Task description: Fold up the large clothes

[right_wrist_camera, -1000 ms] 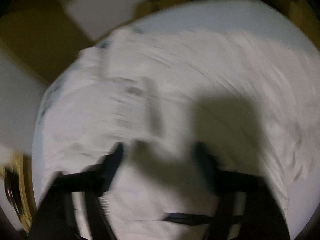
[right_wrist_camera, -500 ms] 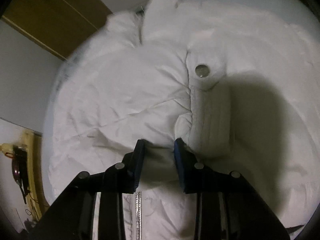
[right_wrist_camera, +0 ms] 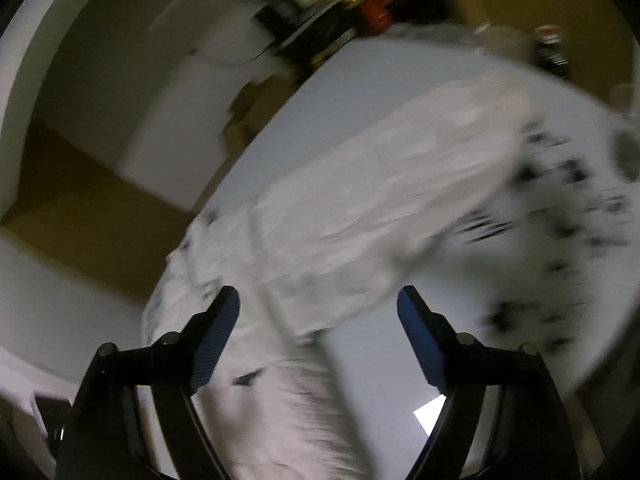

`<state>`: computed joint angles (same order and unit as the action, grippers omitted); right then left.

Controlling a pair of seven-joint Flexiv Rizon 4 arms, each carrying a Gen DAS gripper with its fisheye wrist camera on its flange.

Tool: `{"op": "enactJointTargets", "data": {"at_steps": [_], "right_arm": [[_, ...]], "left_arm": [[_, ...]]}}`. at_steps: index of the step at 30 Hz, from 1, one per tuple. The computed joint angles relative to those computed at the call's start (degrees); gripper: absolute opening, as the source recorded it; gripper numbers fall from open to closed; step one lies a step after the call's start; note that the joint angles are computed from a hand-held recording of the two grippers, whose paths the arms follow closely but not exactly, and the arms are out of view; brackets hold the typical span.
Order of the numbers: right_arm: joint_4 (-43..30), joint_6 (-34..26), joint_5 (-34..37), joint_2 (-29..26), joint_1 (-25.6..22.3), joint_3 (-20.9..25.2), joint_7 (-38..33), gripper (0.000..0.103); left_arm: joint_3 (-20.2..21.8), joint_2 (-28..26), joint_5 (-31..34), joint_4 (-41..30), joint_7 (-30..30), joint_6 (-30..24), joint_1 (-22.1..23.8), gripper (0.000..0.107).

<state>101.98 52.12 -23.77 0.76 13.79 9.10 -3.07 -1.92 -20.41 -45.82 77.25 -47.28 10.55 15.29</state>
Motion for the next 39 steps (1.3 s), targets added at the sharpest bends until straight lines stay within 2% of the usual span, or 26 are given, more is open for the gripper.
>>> {"op": "enactJointTargets", "data": {"at_steps": [2,4,6,7,9,13,17,20,24,25,26,27,29,31,34,39], "right_arm": [[3.9,-4.3,0.2,4.9,2.2,-3.4,1.3,0.083],[6.7,-5.7,0.9,6.9,1.0,-3.6,2.9,0.083],[7.4,-5.1,2.7,7.0,-0.4,-5.0,0.0,0.079],[7.6,-6.8,2.2,6.9,-2.4,-3.7,2.6,0.073],[7.8,-4.0,1.5,4.8,-2.5,-4.6,2.7,0.067],[7.5,-4.3,2.2,3.9,-3.6,-5.1,2.2,0.065],[3.4,-6.4,0.5,-1.1,-3.1,-7.2,4.0,0.065],[0.8,-8.2,0.6,-4.4,-3.5,-9.0,5.0,0.065],[0.5,-9.9,2.2,-5.7,-4.1,-9.7,5.7,0.065],[1.0,-8.7,2.6,-5.9,-4.3,-9.7,6.4,0.054],[0.7,-6.8,3.4,-7.3,-4.4,-10.2,6.1,0.037],[1.6,-5.1,3.0,-7.4,-4.6,-10.2,6.3,0.035],[1.7,-4.9,2.8,-7.5,-4.4,-10.5,6.0,0.021],[1.9,-4.1,3.8,-7.2,-4.4,-10.2,6.6,0.014],[2.3,-3.0,-2.3,-4.6,-3.6,-9.6,9.6,0.012],[-5.7,-6.4,-14.2,-3.9,0.2,-7.4,10.5,0.012]], "left_arm": [[-0.2,-3.5,7.5,-0.8,-0.3,13.5,-6.3,0.103],[-0.4,-7.8,14.2,-3.8,-2.9,19.0,-9.6,0.103],[0.3,-12.5,21.0,-7.2,-6.0,25.4,-13.0,0.103],[1.1,-15.1,24.8,-9.3,-7.7,28.6,-14.6,0.103],[1.3,-17.8,28.2,-11.4,-9.6,31.4,-15.3,0.103],[-0.1,-22.2,30.3,-16.4,-11.5,30.9,-14.9,0.103],[-0.2,-25.0,32.0,-19.7,-13.0,30.3,-15.3,0.103],[-0.5,-25.0,32.9,-18.8,-12.5,32.1,-15.3,0.103],[-0.9,-25.1,33.2,-17.5,-11.8,34.9,-15.4,0.103],[-1.1,-25.2,33.2,-17.3,-11.4,35.9,-15.3,0.103],[-1.2,-25.3,33.2,-16.9,-11.1,37.0,-15.4,0.103],[-1.4,-25.1,33.1,-16.0,-10.8,38.4,-15.4,0.103],[-1.7,-24.5,32.8,-14.2,-10.4,40.8,-15.4,0.103],[-2.0,-24.7,32.4,-13.8,-9.9,42.2,-15.3,0.103],[-2.3,-25.0,31.7,-14.2,-9.4,41.7,-15.0,0.103],[-5.1,-22.4,26.0,-13.9,-6.5,33.8,-11.2,0.103]]}}
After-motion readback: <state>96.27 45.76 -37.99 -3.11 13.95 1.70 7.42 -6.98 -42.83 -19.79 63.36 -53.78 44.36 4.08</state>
